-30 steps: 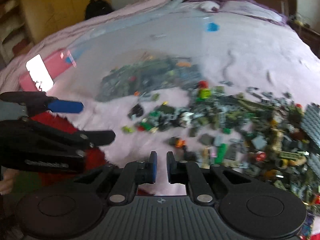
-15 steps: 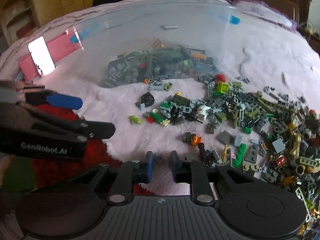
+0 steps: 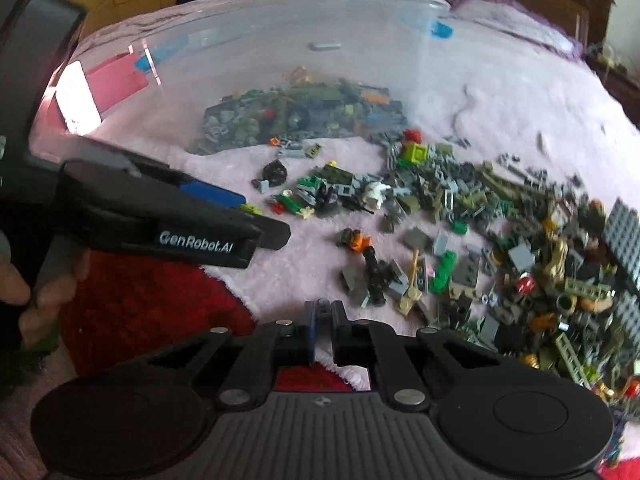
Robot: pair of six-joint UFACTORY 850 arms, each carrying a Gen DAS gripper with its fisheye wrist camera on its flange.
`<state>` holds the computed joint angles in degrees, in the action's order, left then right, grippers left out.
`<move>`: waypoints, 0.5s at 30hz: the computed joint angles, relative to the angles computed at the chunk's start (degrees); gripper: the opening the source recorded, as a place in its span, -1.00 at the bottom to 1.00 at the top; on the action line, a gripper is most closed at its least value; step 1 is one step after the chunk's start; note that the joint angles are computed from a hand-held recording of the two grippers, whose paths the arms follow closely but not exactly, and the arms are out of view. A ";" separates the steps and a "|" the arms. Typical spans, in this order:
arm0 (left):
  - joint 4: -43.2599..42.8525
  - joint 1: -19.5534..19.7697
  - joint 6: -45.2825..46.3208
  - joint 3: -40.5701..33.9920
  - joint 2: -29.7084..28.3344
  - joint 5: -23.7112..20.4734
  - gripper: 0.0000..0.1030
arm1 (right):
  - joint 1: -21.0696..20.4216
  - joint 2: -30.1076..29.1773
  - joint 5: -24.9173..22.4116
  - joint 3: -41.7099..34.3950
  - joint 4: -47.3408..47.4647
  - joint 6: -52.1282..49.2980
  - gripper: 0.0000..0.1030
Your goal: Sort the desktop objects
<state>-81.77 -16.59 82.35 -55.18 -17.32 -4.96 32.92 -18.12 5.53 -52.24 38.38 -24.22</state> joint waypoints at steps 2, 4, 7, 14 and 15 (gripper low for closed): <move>-1.70 0.08 2.13 0.12 -0.05 -0.09 -0.15 | 0.01 -0.09 0.26 0.16 -1.99 2.20 -0.84; -3.59 0.19 3.87 0.08 -0.18 -0.28 -0.15 | 0.11 -0.10 0.54 0.30 -2.29 2.58 -0.84; -8.13 0.26 8.22 0.14 -0.25 -0.30 -0.36 | 0.10 -0.05 0.76 0.50 -4.14 4.72 -0.84; -3.36 0.07 3.25 0.27 0.35 0.22 -0.66 | 0.07 0.05 1.23 0.90 -7.56 8.77 -0.84; -3.85 0.03 3.60 0.40 0.57 0.17 -0.66 | 0.07 0.07 1.26 0.92 -7.67 8.94 -0.84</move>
<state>-85.62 -16.56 85.96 -54.78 -16.75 -4.79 32.99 -18.05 6.79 -51.32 30.70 -15.27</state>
